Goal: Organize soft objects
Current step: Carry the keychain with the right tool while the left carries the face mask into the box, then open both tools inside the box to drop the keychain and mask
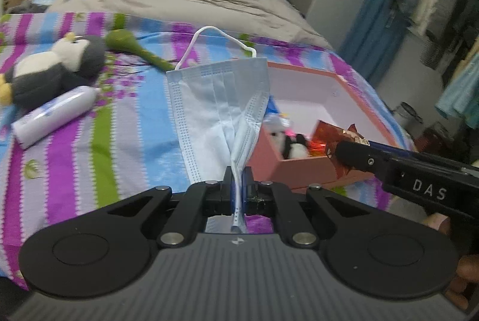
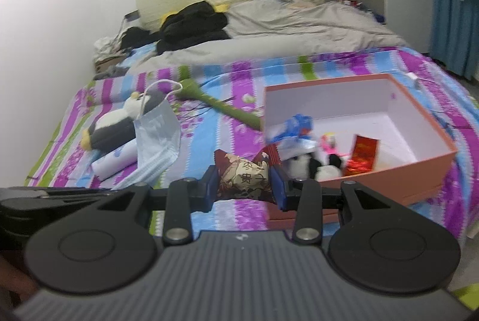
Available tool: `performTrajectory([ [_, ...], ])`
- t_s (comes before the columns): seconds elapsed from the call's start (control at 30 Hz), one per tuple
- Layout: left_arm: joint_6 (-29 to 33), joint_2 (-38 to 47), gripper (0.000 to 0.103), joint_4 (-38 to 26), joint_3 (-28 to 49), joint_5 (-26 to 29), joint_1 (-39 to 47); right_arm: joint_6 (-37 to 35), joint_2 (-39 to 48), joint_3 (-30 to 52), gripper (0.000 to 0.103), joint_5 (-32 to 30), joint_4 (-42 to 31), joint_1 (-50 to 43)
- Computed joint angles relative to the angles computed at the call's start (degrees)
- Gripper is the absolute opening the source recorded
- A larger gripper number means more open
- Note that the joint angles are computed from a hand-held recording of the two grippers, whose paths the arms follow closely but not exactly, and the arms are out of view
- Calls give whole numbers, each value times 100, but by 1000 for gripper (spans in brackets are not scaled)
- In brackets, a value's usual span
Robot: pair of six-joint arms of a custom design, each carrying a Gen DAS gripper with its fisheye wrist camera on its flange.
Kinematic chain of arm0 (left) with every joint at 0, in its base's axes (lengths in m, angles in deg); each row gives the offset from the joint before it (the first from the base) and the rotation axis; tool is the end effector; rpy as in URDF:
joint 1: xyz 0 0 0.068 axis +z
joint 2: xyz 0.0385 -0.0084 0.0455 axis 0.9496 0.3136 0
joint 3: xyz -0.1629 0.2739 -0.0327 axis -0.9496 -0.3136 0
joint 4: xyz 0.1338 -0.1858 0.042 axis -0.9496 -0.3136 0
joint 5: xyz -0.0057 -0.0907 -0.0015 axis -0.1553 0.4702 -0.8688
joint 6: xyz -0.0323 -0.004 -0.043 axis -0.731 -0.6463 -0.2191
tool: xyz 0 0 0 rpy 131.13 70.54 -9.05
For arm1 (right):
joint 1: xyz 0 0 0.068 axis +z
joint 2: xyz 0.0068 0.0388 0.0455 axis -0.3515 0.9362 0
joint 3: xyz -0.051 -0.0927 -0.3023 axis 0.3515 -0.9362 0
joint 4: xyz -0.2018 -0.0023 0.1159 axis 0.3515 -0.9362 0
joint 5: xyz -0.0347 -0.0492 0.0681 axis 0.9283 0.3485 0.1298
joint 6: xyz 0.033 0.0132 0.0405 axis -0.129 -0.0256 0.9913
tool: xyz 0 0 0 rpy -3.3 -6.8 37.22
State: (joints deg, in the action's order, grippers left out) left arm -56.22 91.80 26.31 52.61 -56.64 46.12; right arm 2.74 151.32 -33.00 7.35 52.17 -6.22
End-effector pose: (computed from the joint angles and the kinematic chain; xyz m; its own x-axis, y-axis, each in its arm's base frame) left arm 0.2448 -0.1221 0.2461 -0.7169 0.0728 -0.6933 0.3451 0.9012 -0.2622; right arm 0.2100 0.0498 0.2252 -0.5738 0.1917 -0.7962 0.0294 0.9764 0.2139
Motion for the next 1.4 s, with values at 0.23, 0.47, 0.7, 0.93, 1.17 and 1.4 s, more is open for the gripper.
performTrajectory([
  [0.23,-189,482,5,56,414,-42,-703,-198,-663,-310,41,-332,-418,-1055],
  [0.47,-242,1351,5,-26,1223,-16,-1075,-499,-164,-327,41,-893,-125,-2048],
  [0.7,-124,2678,5,-530,2757,155,-1088,-832,1138,253,41,-1452,333,-2879],
  [0.93,-21,4239,5,-1509,5064,347,-1033,-1008,2464,1281,41,-1692,345,-3342],
  [1.17,48,5740,6,-2870,7630,446,-989,-1188,3658,2355,42,-1870,-18,-3537],
  [1.4,5,6914,53,-4300,9932,456,-1008,-1153,4276,2985,57,-1824,-407,-3634],
])
